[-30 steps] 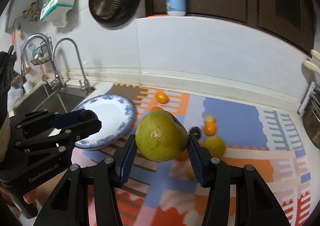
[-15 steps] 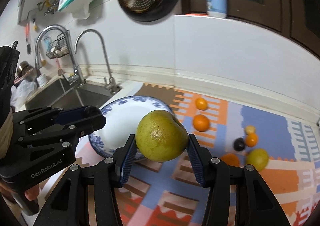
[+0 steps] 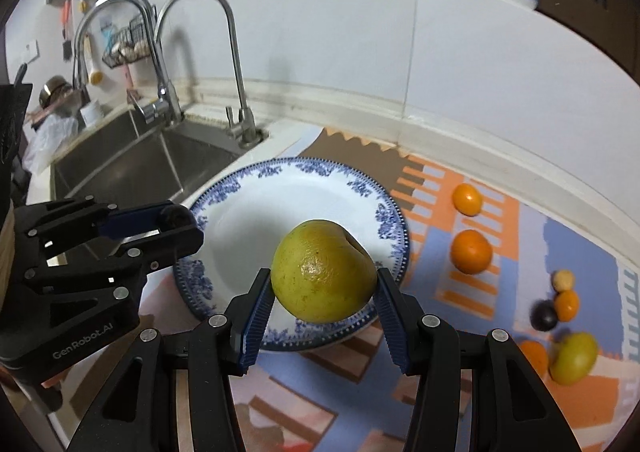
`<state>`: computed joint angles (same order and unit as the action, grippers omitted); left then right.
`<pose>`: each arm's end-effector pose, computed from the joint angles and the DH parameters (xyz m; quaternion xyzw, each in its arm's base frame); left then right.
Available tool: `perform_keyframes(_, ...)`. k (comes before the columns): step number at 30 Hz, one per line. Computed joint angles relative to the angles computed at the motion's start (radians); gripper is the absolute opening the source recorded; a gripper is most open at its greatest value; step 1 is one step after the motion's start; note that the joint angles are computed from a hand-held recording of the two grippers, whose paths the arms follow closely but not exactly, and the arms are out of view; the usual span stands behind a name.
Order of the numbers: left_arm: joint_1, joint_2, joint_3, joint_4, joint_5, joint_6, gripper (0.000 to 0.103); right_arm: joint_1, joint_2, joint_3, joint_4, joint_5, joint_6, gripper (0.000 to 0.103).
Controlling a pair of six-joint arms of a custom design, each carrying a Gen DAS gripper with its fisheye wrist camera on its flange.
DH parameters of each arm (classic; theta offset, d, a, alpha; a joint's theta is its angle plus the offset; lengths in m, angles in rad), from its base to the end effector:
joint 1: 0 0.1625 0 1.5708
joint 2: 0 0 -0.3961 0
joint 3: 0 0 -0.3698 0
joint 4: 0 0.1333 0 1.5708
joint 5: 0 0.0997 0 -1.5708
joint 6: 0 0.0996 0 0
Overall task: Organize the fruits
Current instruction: 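Carry the plum and pomelo to the blue-and-white plate and release both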
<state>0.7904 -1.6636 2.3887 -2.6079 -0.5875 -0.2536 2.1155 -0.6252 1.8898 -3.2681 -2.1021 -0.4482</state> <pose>-0.0939 -0.4022 0.2897 0.1559 0.8599 -0.3496 0.3377 0.3606 -0.4353 0.0056 0.3993 -0.8555 0.2193 0.2461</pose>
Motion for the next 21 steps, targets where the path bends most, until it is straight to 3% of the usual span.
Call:
perform_keyframes(12,0.172,0.147,-0.145,-0.057,-0.075,0.108,0.028,-0.035,0.136,-0.208,0.12,-0.059,-0.021,0.052)
perform_keyframes(21,0.21,0.187,-0.178,-0.012,-0.094,0.135,0.028,-0.052,0.162,-0.242,0.153,-0.054,-0.01,0.052)
